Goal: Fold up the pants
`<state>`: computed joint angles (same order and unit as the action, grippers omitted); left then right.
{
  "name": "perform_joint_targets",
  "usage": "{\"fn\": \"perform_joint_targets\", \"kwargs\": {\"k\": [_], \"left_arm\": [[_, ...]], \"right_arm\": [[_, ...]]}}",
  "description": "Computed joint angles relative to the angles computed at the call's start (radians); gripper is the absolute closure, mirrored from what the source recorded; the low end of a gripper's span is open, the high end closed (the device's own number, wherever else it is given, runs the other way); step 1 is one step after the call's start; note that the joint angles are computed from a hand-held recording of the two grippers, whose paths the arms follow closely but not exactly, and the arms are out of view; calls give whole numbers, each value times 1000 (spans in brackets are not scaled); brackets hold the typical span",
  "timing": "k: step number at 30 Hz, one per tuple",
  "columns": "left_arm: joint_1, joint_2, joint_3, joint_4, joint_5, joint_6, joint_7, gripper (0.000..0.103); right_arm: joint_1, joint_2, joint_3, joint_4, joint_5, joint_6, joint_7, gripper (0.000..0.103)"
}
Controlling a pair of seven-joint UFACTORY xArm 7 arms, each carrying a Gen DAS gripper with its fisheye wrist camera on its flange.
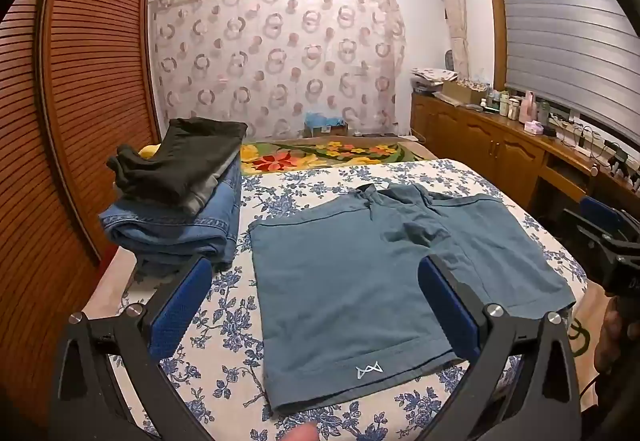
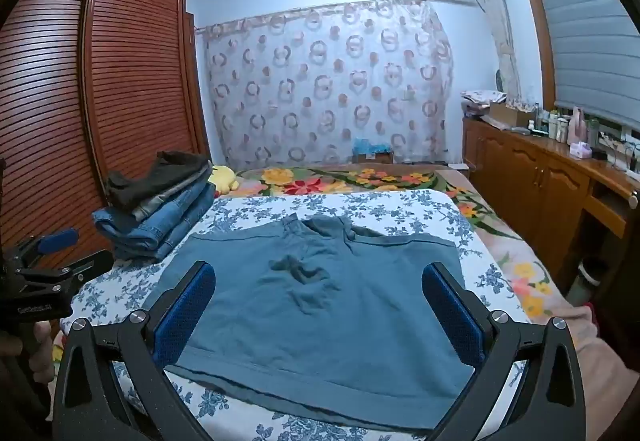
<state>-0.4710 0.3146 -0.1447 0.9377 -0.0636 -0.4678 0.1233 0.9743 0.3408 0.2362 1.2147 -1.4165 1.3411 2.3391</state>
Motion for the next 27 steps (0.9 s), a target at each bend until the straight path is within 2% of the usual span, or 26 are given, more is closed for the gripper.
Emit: {"fn": "perform_joint_targets", "kwargs": {"k": [17, 20, 27], "left_arm": [[24, -9, -12, -5, 39, 10, -36, 0], [6, -4, -1, -3, 18, 7, -21, 0], [33, 0, -13, -4, 51, 6, -42, 0]], "right_arm": [[0, 3, -2, 5, 10, 1, -7, 0], [1, 4, -2, 5, 11, 1, -6, 0], [1, 4, -3, 6, 11, 0, -6, 0]]}}
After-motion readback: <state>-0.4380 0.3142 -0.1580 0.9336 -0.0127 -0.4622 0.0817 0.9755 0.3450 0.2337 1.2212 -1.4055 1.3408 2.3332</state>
